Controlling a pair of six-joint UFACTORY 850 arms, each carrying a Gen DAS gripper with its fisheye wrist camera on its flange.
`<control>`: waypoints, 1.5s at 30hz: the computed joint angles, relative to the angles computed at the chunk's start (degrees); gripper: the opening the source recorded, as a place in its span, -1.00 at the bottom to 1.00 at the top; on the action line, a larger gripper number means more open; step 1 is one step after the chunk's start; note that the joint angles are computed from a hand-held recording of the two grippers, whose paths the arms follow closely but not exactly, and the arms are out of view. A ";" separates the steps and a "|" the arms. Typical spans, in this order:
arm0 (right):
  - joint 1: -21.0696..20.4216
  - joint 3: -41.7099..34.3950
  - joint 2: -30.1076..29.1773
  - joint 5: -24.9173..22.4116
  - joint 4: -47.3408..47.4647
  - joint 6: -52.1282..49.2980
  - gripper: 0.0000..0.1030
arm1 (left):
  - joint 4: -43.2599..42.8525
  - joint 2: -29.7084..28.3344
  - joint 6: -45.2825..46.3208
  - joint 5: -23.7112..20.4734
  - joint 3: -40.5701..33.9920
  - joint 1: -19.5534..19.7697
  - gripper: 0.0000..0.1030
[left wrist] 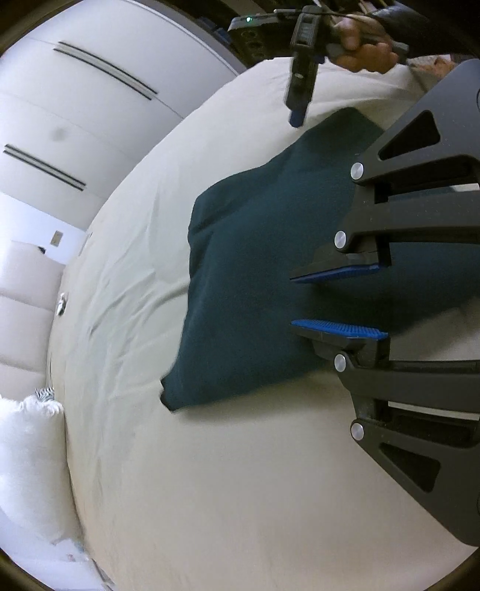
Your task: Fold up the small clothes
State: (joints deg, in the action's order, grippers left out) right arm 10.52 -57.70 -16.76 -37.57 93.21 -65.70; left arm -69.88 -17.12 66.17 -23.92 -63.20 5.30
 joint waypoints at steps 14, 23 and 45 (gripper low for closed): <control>0.03 -16.75 -13.72 -7.12 -19.43 21.79 0.37 | 1.70 -6.93 -14.70 -17.04 -3.40 5.15 0.46; 2.12 -25.10 -18.66 -9.93 -31.45 33.38 0.38 | 8.10 -5.62 -20.86 -19.64 -3.44 4.33 0.39; 12.48 -27.31 -13.55 -1.64 -68.35 56.10 -0.50 | 18.96 -1.44 -29.42 -18.33 -5.03 2.66 -0.28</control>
State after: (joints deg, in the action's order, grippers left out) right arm 22.99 -85.01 -30.31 -39.21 24.86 -9.60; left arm -50.91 -18.56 36.75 -42.24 -68.24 7.96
